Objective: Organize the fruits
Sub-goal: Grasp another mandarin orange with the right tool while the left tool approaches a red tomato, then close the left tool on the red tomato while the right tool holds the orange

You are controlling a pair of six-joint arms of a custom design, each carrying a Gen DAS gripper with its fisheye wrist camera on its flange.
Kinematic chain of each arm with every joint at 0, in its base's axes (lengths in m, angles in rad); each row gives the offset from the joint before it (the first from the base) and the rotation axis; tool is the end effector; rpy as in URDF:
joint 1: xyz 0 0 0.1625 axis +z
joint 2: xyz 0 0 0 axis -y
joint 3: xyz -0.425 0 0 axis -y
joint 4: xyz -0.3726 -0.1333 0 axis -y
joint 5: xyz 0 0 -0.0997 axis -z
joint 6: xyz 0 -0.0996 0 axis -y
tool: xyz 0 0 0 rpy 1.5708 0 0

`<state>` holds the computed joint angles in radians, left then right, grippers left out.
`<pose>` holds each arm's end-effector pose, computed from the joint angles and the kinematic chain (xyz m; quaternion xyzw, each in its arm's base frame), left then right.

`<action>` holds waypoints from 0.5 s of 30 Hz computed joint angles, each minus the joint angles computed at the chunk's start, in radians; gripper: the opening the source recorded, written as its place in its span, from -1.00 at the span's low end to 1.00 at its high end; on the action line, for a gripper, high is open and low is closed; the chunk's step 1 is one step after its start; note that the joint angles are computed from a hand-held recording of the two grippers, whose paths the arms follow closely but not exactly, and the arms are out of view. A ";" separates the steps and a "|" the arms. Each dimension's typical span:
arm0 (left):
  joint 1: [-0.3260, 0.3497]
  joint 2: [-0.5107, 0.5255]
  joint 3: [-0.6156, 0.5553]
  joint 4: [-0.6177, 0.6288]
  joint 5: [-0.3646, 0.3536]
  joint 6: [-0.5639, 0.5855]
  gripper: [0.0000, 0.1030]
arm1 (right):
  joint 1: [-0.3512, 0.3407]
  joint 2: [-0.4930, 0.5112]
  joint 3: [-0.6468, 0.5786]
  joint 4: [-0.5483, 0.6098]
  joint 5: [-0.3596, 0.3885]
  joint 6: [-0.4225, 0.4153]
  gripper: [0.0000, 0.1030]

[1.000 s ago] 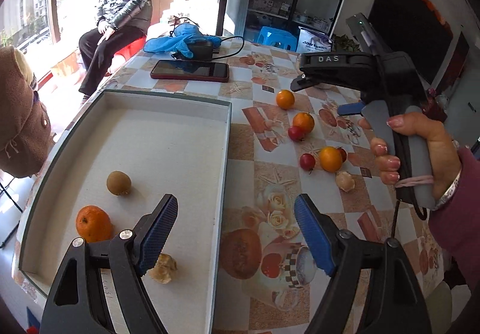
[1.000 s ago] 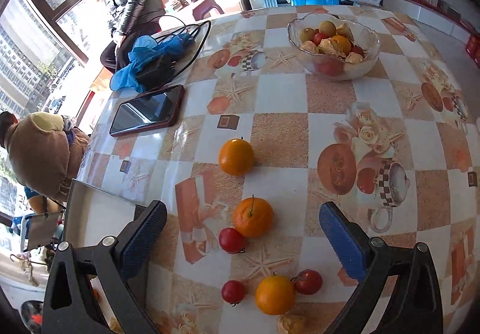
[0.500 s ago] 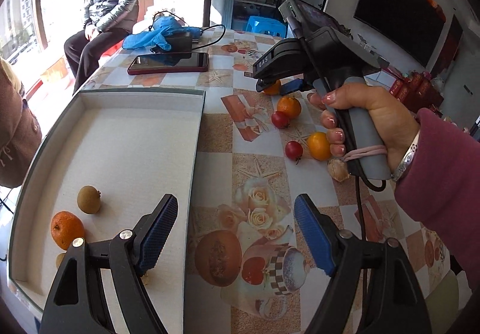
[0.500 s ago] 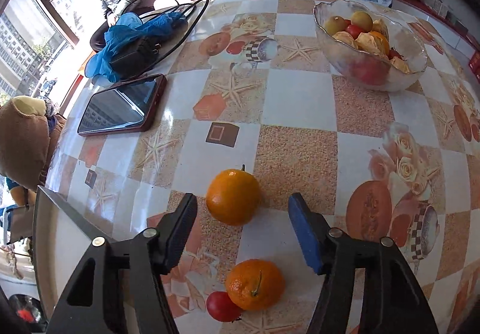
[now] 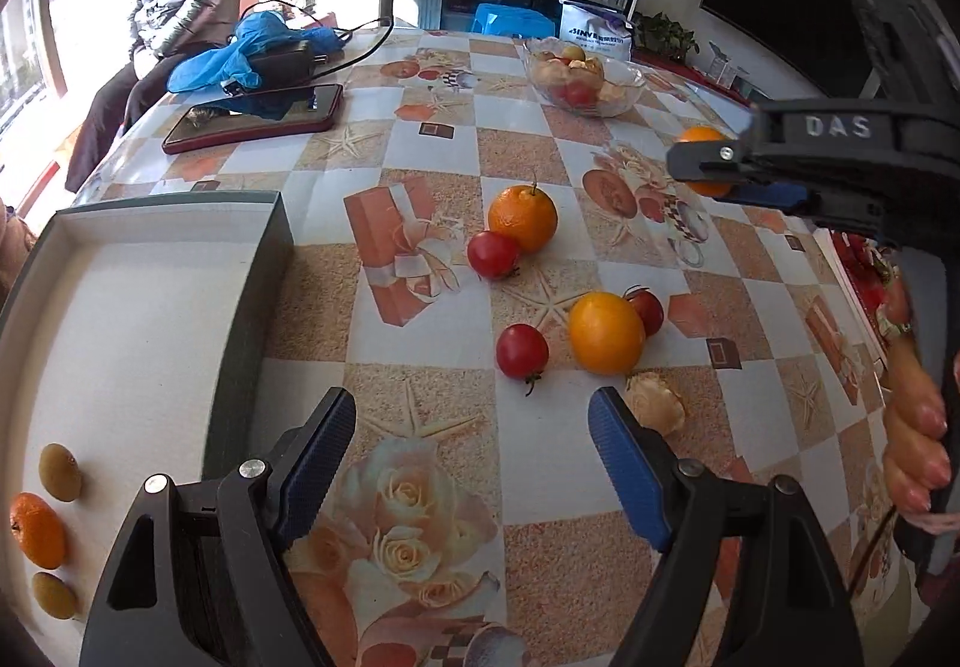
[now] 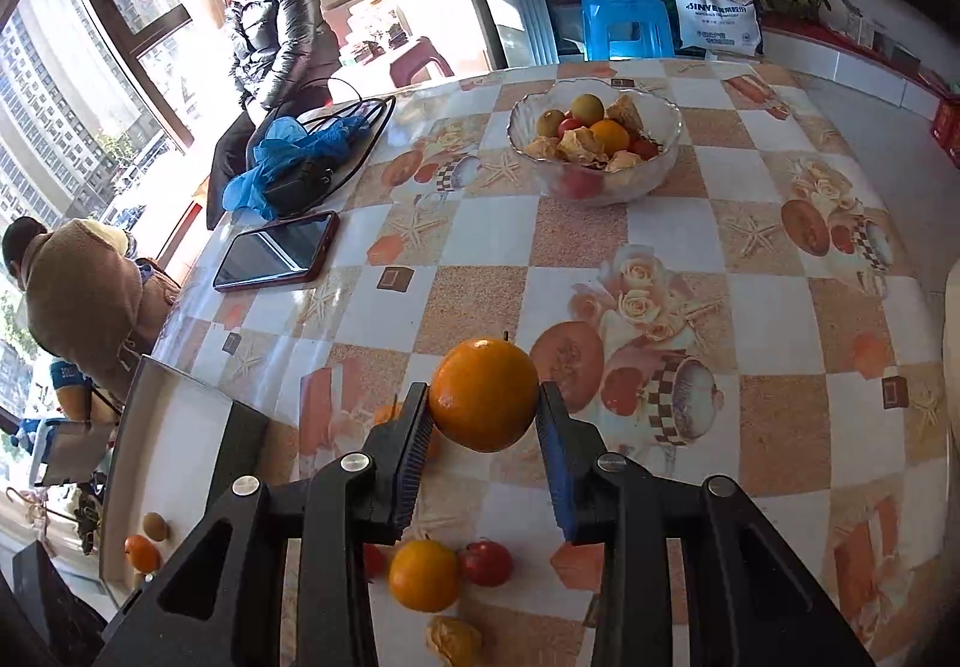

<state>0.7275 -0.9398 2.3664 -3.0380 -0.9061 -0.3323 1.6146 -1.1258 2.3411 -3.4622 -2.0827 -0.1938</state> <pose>-0.1745 -0.4161 0.0626 0.2324 0.9161 -0.1969 0.2608 0.1039 -0.4406 0.1915 0.0248 -0.9162 0.3020 0.2622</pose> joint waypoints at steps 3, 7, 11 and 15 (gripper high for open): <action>0.020 0.052 -0.039 0.007 0.005 -0.006 0.61 | -0.053 -0.062 0.104 -0.056 0.028 -0.013 -0.29; 0.005 0.112 -0.064 -0.023 0.080 0.024 0.58 | -0.129 -0.098 0.227 -0.170 0.055 -0.036 -0.29; -0.009 0.154 -0.065 -0.092 0.120 0.072 0.01 | -0.174 -0.072 0.305 -0.306 0.042 -0.077 -0.29; -0.023 0.146 -0.050 -0.089 0.118 0.039 -0.57 | -0.182 0.005 0.372 -0.477 0.014 -0.126 -0.29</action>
